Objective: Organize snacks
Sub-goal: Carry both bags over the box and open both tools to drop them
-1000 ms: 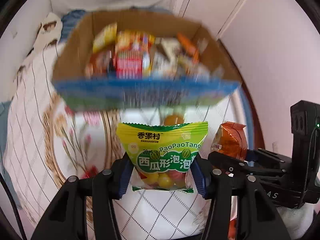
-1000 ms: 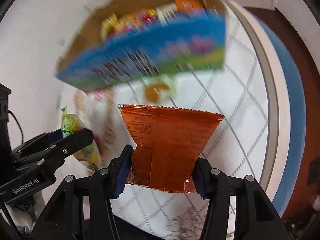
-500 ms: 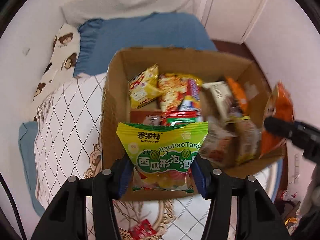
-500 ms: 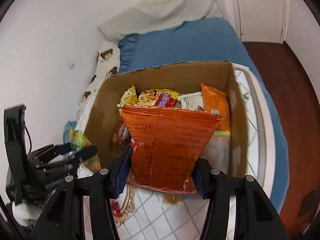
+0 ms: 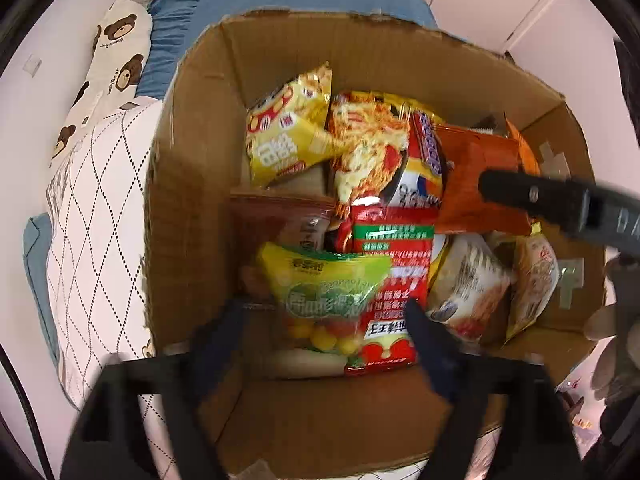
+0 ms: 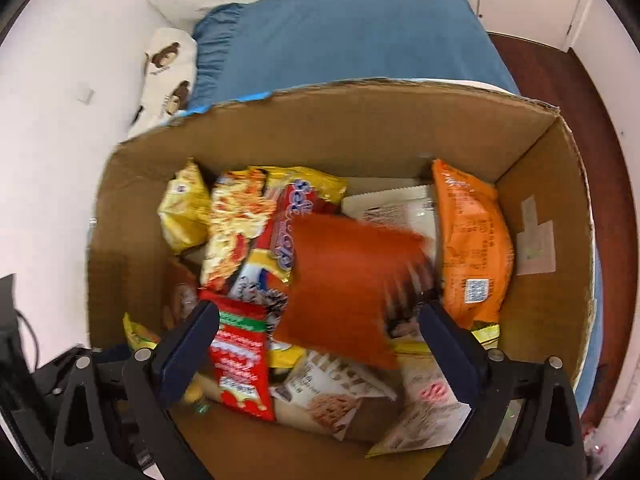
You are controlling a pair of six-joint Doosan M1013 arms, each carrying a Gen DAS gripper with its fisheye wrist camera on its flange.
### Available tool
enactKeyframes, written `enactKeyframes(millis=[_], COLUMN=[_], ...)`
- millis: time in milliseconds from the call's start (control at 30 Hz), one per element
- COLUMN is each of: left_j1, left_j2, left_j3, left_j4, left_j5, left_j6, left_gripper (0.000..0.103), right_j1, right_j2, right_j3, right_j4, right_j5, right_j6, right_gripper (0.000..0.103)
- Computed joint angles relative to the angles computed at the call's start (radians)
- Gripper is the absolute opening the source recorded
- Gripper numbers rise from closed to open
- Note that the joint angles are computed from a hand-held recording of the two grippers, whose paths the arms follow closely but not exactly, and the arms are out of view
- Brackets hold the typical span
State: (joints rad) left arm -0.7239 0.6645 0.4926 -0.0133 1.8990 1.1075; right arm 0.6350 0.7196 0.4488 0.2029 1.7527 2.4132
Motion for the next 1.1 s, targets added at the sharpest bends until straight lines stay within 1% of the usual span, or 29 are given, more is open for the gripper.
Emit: enactKeyframes(millis=[33, 167, 267, 333, 400, 467, 567, 700, 833, 900, 1100], left_j1=[0.002, 0.002, 0.0, 0.001, -0.005, -0.016, -0.025, -0.037, -0.057, -0.063, -0.099], left_j2=[-0.002, 0.001, -0.004, -0.01, -0.021, -0.036, -0.049, -0.065, -0.09, -0.102, -0.169], left_j3=[0.002, -0.007, 0.0, 0.012, 0.028, 0.045, 0.055, 0.061, 0.073, 0.079, 0.14], left_j4=[-0.007, 0.004, 0.013, 0.014, 0.04, 0.065, 0.072, 0.095, 0.124, 0.135, 0.21], left_j5=[-0.011, -0.011, -0.019, -0.028, -0.041, -0.056, -0.069, -0.09, -0.122, -0.144, -0.232], left_j6=[-0.007, -0.024, -0.034, -0.036, -0.032, -0.03, -0.036, -0.041, -0.043, -0.043, -0.053], left_gripper=[0.089, 0.089, 0.089, 0.089, 0.089, 0.089, 0.089, 0.089, 0.089, 0.089, 0.089], right_j1=[0.0, 0.008, 0.022, 0.034, 0.048, 0.058, 0.075, 0.092, 0.112, 0.127, 0.169], right_j2=[0.001, -0.014, -0.041, -0.055, -0.069, -0.092, -0.113, -0.155, -0.182, -0.197, -0.235], right_j3=[-0.001, 0.009, 0.036, 0.041, 0.05, 0.078, 0.107, 0.16, 0.182, 0.187, 0.203], right_j4=[-0.005, -0.056, -0.118, -0.158, -0.2, -0.218, -0.251, -0.274, -0.319, -0.352, -0.427], right_j5=[0.006, 0.021, 0.019, 0.032, 0.044, 0.034, 0.027, -0.002, -0.023, -0.031, -0.053], right_j6=[-0.002, -0.021, -0.025, -0.029, -0.038, -0.032, -0.037, -0.014, 0.001, 0.007, 0.038], right_gripper=[0.102, 0.102, 0.102, 0.102, 0.102, 0.102, 0.102, 0.102, 0.102, 0.102, 0.102])
